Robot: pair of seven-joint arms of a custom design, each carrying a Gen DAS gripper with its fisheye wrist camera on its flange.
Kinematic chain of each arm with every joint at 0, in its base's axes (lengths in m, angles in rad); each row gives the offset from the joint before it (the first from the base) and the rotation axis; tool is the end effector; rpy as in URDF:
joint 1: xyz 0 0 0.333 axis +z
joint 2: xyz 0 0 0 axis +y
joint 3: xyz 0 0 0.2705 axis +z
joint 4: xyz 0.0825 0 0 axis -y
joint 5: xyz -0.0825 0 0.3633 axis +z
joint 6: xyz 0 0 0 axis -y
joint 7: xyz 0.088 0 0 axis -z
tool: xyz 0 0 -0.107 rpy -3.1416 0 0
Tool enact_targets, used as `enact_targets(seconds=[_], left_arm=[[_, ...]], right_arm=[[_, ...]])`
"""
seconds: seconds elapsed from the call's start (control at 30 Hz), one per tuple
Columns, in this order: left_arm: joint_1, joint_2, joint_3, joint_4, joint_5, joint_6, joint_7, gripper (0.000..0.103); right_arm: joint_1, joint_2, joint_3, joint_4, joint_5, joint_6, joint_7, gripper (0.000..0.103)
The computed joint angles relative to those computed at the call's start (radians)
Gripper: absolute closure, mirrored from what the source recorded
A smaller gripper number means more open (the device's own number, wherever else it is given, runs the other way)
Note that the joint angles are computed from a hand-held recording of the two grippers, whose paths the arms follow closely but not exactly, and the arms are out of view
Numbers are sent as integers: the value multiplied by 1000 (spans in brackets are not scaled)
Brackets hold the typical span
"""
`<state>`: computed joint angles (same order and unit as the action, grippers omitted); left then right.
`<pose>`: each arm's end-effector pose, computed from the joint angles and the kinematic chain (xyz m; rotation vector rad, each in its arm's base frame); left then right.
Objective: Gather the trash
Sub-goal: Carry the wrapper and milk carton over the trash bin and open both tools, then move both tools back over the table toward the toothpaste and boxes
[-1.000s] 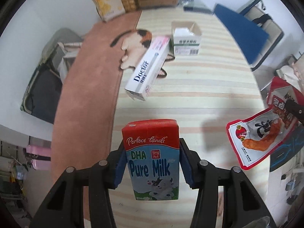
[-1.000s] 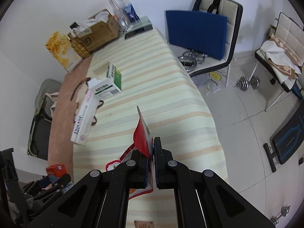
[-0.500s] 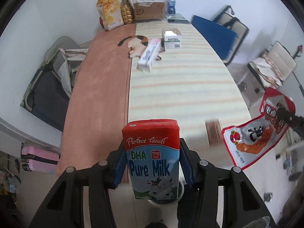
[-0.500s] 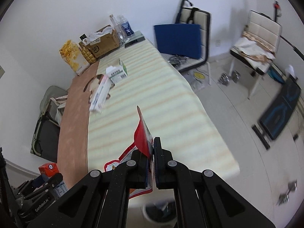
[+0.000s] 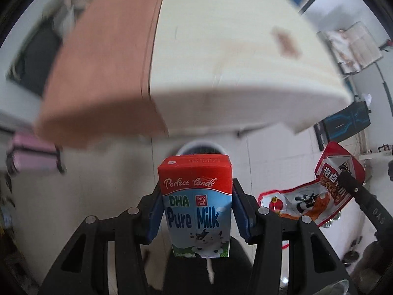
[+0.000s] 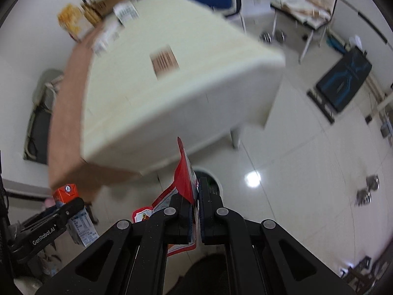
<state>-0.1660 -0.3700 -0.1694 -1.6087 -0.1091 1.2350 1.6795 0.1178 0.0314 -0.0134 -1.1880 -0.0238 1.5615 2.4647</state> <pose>0.3531 -0.1573 0.7015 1.6253 -2.6428 0.0294 0.5198 0.0521 0.7320 -1.0665 2.6054 -0.1700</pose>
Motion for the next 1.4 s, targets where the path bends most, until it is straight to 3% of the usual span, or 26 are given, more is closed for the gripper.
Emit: enact_targets(seconds=[0.1,0.27,0.33,0.4,0.47,0.57,0.6,0.63,0.7,0.73,0.83,1.0,1.17,1.4], left_arm=[[0,-86,2,-246,-11,88,-15,56],[-13,-138,-8,-593,-37,324,-42,54],[-15,-126,-10,-702,-47,433,-64,48],[-14,-114,-10,-799,-41,541,-80,26],[-13,-106,-7,-876,-31,632,-83,15],[-13,-93,-7,-946,-3,712,-92,9],[-11,-95,-8,-964,15,732,-95,9],[-11,-104,-6,-987,26,757,-93,9],[-8,-134,-11,-1023,57,792,-107,9],[-9,-148,-11,-1033,68,796,-109,9],[-15,-192,-3,-1044,84,762,-109,9],[-29,-260,5,-1023,89,678,-88,9],[-23,-321,18,-990,92,586,-53,9],[-16,-367,25,-845,82,398,-32,9]], right_arm=[[-1,-84,2,-262,33,106,13,99],[-9,-146,0,-667,89,439,-4,99],[-8,-105,-1,-756,123,556,-35,99],[-5,-53,1,-801,151,639,-54,99],[-5,22,1,-821,237,712,-141,99],[-12,116,15,-837,341,783,-251,87],[-15,139,21,-839,375,790,-285,66],[-15,154,24,-841,382,787,-304,37],[-9,161,23,-842,350,779,-317,15],[-3,150,22,-856,322,769,-323,9],[10,133,15,-853,240,716,-316,2],[26,71,15,-842,154,618,-295,1],[29,32,17,-776,147,494,-287,1],[31,-28,18,-656,121,321,-257,1]])
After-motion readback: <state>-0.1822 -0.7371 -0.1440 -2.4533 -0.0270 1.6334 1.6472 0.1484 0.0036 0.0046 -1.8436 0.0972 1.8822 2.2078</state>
